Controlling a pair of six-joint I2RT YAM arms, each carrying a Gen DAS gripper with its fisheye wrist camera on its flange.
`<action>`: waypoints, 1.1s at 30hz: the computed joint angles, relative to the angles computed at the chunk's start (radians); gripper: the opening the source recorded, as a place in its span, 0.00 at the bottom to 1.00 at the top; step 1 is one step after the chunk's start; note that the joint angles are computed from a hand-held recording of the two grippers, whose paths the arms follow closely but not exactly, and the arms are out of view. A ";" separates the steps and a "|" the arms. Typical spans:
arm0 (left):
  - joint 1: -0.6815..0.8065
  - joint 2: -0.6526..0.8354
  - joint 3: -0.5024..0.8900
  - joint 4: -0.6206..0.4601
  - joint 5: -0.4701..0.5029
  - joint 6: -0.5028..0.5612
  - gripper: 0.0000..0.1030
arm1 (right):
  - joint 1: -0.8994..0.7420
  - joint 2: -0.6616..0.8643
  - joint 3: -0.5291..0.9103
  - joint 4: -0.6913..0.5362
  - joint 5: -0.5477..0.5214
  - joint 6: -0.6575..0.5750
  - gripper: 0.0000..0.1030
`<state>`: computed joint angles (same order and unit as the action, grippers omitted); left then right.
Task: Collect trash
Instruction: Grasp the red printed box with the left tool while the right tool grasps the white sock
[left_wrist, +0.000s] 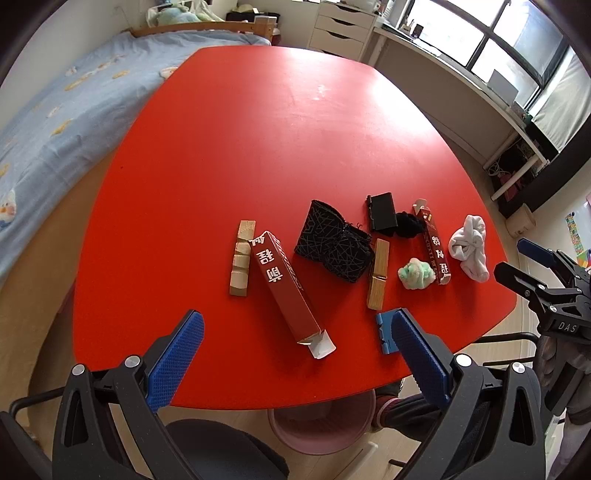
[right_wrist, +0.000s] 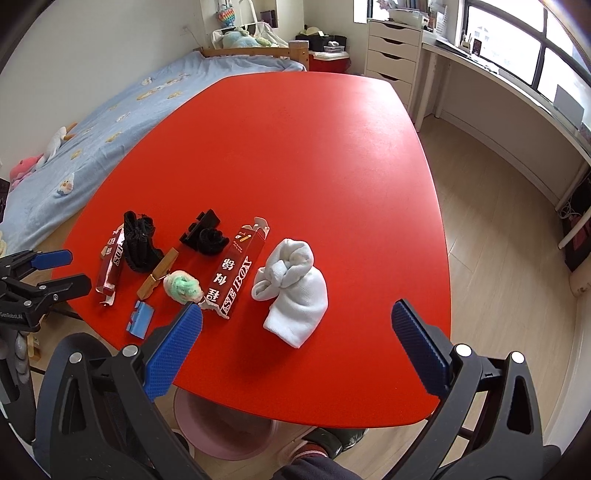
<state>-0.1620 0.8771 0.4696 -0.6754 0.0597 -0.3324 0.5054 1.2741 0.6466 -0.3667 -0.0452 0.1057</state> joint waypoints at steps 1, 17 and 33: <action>0.006 0.028 0.001 0.014 0.005 -0.007 0.94 | -0.008 0.022 0.005 0.009 -0.010 -0.004 0.97; 0.023 0.204 0.019 0.127 -0.026 -0.028 0.81 | -0.052 0.218 0.039 0.112 -0.111 -0.024 0.71; 0.099 0.054 -0.026 0.087 0.067 0.080 0.14 | -0.020 0.102 -0.001 0.093 -0.086 0.004 0.31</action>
